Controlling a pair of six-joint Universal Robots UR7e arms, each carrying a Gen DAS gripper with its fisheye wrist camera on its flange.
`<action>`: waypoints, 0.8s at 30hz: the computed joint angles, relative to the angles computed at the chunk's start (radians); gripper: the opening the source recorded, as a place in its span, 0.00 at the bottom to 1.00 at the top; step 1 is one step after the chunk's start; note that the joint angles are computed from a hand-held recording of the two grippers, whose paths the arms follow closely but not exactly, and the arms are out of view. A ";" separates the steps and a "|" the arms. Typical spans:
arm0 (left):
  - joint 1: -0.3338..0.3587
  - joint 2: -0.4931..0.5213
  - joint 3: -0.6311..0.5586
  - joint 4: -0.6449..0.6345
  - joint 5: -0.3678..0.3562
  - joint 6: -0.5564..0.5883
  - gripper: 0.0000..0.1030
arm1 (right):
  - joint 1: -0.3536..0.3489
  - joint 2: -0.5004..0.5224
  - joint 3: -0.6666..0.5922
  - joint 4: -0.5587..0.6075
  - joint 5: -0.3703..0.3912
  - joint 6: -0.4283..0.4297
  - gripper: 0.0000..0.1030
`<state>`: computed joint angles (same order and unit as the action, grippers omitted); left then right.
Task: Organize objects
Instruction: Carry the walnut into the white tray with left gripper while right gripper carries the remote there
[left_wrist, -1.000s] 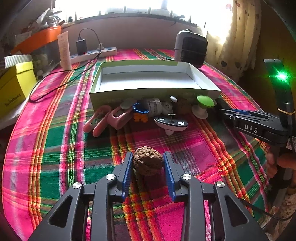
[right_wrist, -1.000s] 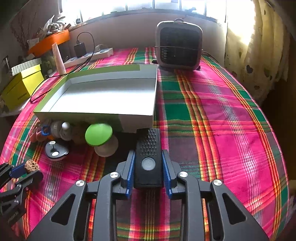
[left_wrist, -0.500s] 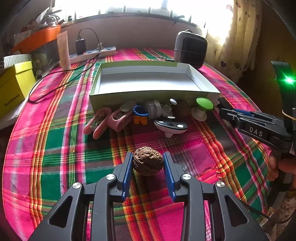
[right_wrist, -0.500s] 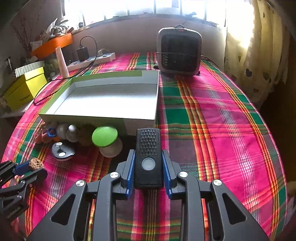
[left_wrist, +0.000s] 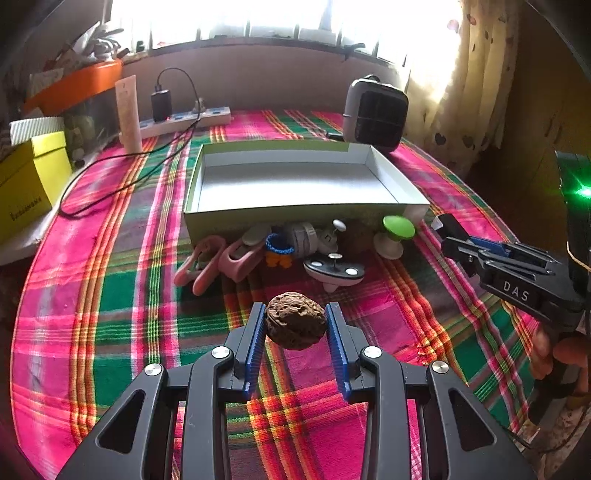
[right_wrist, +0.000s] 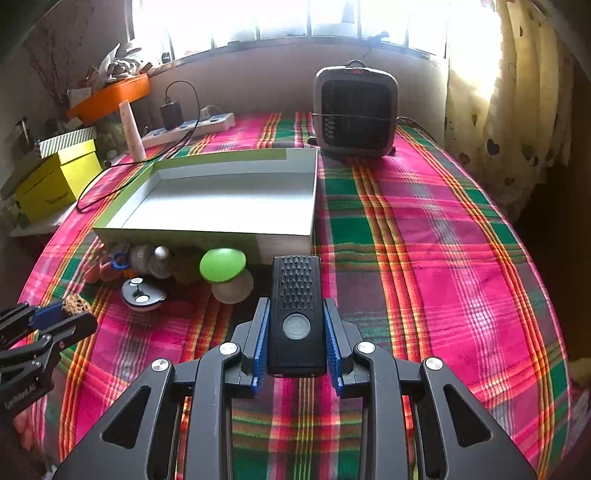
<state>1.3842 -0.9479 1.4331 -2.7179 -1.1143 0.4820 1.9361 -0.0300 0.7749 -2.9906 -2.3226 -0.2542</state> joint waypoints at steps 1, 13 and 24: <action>-0.001 0.000 -0.002 0.001 0.000 -0.001 0.30 | 0.001 -0.002 0.003 -0.001 0.001 -0.002 0.27; -0.012 0.015 -0.049 0.022 -0.013 0.004 0.30 | 0.010 -0.022 0.009 0.013 0.041 -0.001 0.27; -0.015 0.063 -0.150 0.063 -0.034 0.001 0.30 | 0.016 0.012 -0.089 0.077 0.061 -0.017 0.27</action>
